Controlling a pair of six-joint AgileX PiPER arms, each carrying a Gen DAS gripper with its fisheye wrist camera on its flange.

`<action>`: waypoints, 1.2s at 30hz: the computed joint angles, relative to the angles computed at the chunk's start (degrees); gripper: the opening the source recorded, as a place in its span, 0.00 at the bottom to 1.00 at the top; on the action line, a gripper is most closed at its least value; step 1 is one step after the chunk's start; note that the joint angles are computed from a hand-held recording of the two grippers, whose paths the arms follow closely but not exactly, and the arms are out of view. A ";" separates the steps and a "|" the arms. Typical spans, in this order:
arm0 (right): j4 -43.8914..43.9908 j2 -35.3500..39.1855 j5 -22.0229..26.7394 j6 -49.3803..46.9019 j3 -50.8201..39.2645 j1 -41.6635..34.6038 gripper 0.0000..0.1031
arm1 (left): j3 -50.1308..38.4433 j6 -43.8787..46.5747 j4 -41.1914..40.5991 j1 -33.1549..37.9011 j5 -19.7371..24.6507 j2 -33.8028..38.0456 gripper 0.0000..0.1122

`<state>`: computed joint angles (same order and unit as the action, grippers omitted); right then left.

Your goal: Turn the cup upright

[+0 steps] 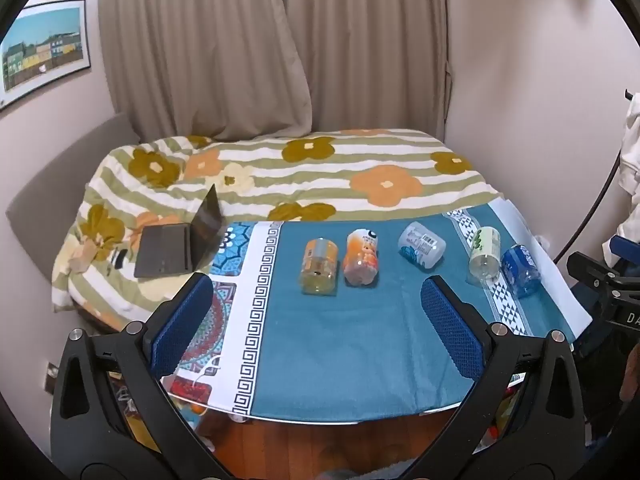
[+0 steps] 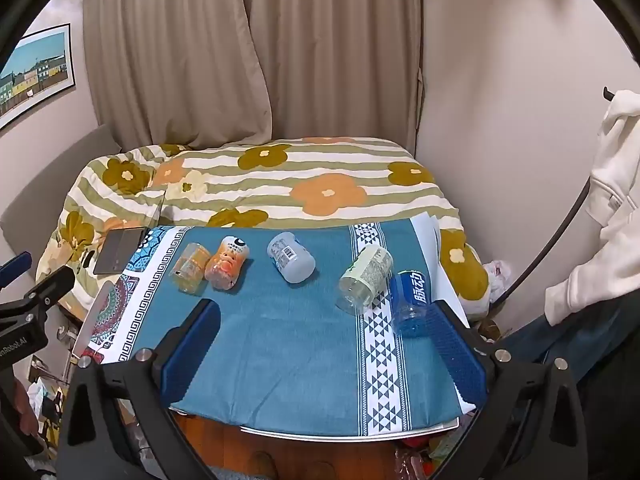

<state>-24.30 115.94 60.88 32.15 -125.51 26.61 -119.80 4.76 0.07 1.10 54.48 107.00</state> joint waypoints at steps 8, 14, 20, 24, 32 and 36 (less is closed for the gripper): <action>0.26 0.70 0.70 -0.26 -1.47 0.07 0.99 | -5.04 0.43 -1.18 -0.04 4.07 1.59 0.92; 0.67 0.32 0.32 -0.33 -1.00 -0.04 0.99 | -3.07 -0.23 -1.32 -0.26 3.03 1.49 0.92; 1.17 1.40 0.49 -0.59 -2.16 -0.47 0.99 | -3.21 0.11 -1.95 0.01 3.20 1.87 0.92; 1.04 1.71 0.58 -0.44 -2.46 -0.33 0.99 | -3.97 -0.29 -1.84 -0.26 3.53 2.54 0.92; 0.85 2.94 2.07 -0.30 -4.70 0.32 0.99 | -3.78 -0.13 -2.45 0.15 3.21 2.81 0.92; 0.63 3.49 2.48 -0.05 -5.50 0.66 0.99 | -2.74 0.25 -2.97 0.60 2.62 2.33 0.92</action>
<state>-23.68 119.43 63.36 32.10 -131.01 27.27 -122.54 5.01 -2.91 1.70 57.10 109.33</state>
